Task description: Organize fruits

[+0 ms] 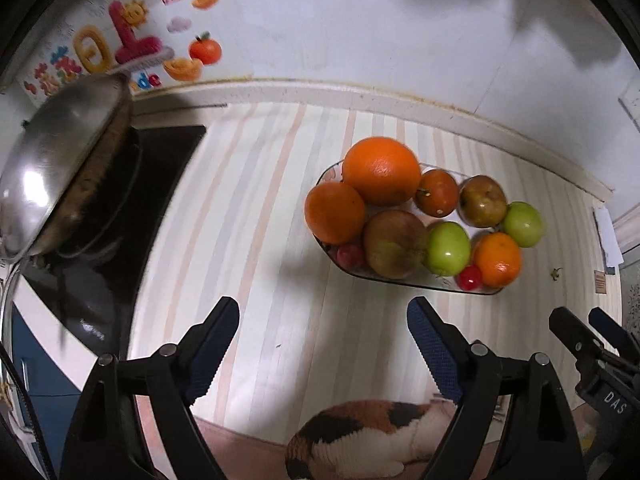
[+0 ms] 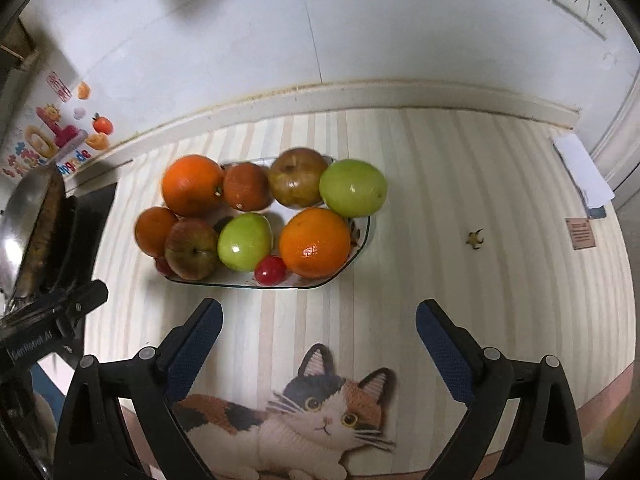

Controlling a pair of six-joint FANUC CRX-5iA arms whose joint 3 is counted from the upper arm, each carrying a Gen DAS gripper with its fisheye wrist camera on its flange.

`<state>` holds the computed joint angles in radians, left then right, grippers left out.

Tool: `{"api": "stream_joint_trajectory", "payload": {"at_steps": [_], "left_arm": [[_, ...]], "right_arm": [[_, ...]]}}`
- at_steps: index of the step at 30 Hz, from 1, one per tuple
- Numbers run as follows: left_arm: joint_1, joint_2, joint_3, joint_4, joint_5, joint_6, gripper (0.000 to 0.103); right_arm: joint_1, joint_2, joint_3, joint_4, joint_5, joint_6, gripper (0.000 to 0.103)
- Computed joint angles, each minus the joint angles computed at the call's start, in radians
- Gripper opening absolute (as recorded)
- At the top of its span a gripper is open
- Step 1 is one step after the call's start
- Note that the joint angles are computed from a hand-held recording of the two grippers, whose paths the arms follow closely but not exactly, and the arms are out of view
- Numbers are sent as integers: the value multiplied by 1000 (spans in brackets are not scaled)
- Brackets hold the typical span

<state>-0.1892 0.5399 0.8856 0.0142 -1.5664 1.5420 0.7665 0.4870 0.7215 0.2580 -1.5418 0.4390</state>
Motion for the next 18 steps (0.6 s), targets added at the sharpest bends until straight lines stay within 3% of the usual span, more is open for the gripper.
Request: {"api": "stream_joint_trajectory", "payload": {"at_steps": [12, 18], "left_arm": [[20, -248, -179, 10, 88, -42, 86], [75, -398, -313, 95, 112, -133, 86]], "right_arm": [[126, -84, 18, 142, -80, -35, 100], [245, -102, 67, 241, -177, -116, 100]]}}
